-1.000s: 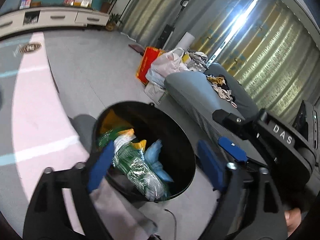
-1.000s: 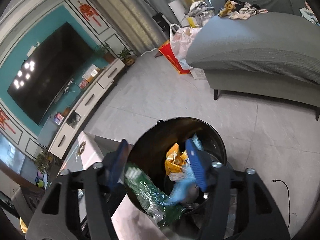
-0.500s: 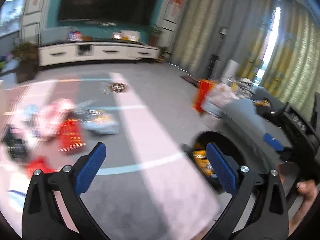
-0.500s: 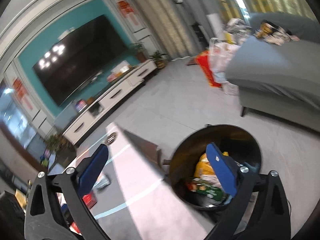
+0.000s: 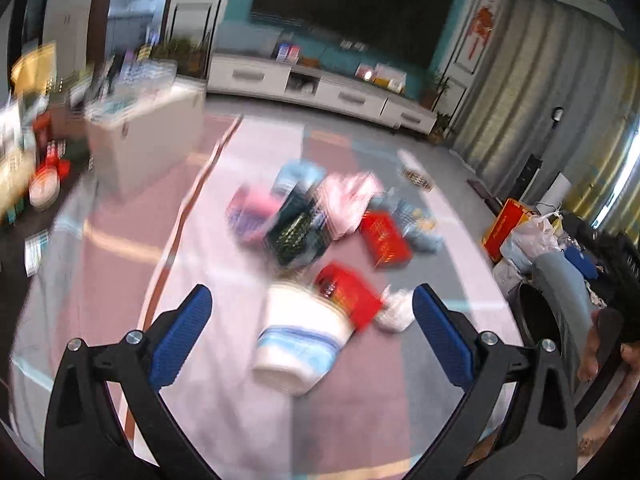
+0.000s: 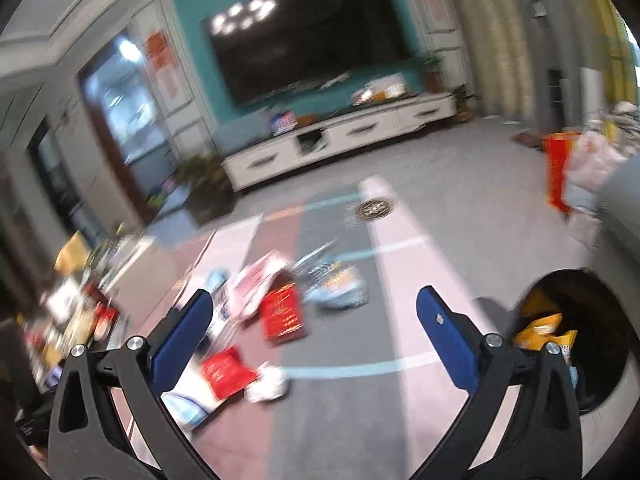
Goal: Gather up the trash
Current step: 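Grasp the white paper cup with the left tool while the right tool grasps the crumpled tissue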
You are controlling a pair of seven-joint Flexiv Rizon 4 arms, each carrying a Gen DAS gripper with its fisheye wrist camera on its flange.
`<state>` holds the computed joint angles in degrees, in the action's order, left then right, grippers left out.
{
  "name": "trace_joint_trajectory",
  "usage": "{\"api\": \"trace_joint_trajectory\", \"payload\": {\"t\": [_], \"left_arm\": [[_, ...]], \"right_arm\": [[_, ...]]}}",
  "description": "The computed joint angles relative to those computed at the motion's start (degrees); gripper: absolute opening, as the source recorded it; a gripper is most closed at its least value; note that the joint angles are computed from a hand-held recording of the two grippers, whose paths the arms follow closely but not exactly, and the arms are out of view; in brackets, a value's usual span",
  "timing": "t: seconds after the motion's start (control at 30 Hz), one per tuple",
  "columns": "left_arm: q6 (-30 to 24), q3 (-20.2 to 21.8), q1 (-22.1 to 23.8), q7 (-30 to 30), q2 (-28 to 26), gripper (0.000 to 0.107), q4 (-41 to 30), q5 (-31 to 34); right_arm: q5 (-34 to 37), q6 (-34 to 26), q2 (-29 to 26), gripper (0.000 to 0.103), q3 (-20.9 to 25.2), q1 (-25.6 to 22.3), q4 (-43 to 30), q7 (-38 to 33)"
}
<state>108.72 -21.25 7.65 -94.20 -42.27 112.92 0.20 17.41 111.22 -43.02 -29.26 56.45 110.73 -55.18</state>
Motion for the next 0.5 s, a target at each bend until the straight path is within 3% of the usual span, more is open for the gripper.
{"api": "trace_joint_trajectory", "payload": {"t": [0.13,0.27,0.37,0.5], "left_arm": [[-5.07,-10.15,9.37,3.86,-7.08,0.100,-1.56,4.16],[-7.35,-10.36,8.12,7.88,-9.74,0.100,-3.60,2.47],[-8.38,-9.43,6.41,9.60,-10.52,0.100,-4.15,0.29],[-9.18,-7.85,4.14,10.25,-10.84,0.100,-4.80,-2.77]], "right_arm": [[-8.63,-5.46,-2.04,0.100,12.34,-9.94,-6.66,0.80],[-15.24,-10.55,-4.86,0.098,19.19,-15.81,-10.80,3.32],[-19.31,-14.70,-6.37,0.089,22.95,-19.15,-12.75,4.67],[-22.58,-18.20,-7.57,0.069,23.20,-19.86,-13.69,7.69]]}}
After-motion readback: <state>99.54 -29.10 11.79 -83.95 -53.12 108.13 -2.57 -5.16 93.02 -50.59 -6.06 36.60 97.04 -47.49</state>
